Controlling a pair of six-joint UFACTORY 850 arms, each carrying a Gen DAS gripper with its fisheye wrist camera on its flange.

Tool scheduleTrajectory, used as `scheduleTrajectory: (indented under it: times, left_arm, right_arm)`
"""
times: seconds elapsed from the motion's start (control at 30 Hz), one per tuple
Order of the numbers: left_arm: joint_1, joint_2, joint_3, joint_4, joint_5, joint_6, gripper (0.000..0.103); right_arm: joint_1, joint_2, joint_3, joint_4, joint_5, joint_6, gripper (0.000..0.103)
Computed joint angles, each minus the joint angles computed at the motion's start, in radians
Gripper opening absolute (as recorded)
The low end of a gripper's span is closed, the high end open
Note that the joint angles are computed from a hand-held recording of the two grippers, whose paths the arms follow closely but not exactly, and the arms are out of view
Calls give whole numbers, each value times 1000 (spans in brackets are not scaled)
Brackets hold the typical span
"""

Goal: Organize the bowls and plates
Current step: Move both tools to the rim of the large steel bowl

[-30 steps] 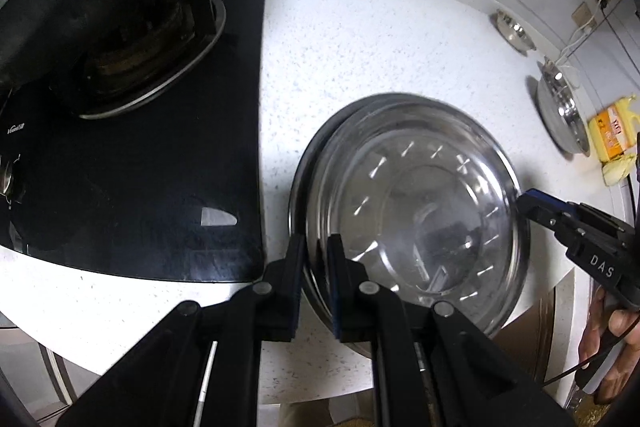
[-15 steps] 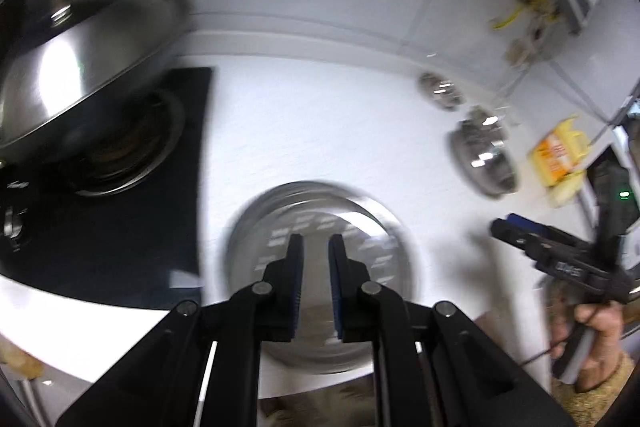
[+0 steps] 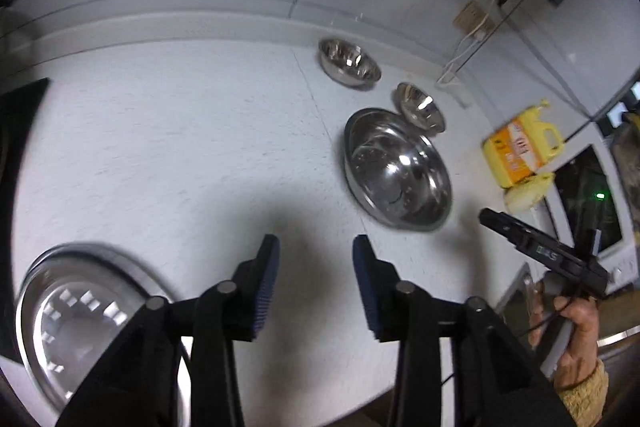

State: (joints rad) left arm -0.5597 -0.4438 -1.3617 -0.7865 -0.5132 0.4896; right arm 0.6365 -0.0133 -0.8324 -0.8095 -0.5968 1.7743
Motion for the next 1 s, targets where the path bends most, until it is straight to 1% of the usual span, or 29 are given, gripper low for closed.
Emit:
scheduleTrajectory:
  times: [0.1,0.2,0.3,0.37,0.47,0.5,0.57,0.77,0.93,1.0]
  left_arm:
    - [-44,-130,-157,143,-33,-193,41]
    - [-65,-248,-309,215,-85,-329,41]
    - [-75,-337,-426,260,-140,-419,41]
    - [-82,-382,-488,290,-164,-466,41]
    - [-94,-434,-559,330,-197,-523,41]
    - [-98,-454,-586,348,-211,-548,41]
    - [-104,-484,-626,373,-231,-576,41]
    - [-122,-547,-710,436,-279,-630,41]
    - [-133,-577,-750,500,-303,-660,41]
    - [-135,-585,-758,499,-311,-652,41]
  right_arm:
    - [-83,6,26,39,60,-105,66]
    - [-172,-22,29,125,147,-261,67]
    - [-237,-52,24,219,203,-410,67]
    - [-282,-74,18,302,243,-527,67]
    - [-326,-101,2,418,271,-687,67]
    - [-342,-113,-4,486,285,-775,67]
    - [-359,-130,-10,588,308,-899,67]
    - [-392,-167,-20,823,343,-1160,67]
    - [-396,-188,-31,868,341,-1229,67]
    - [-394,-191,-34,875,345,-1246,67]
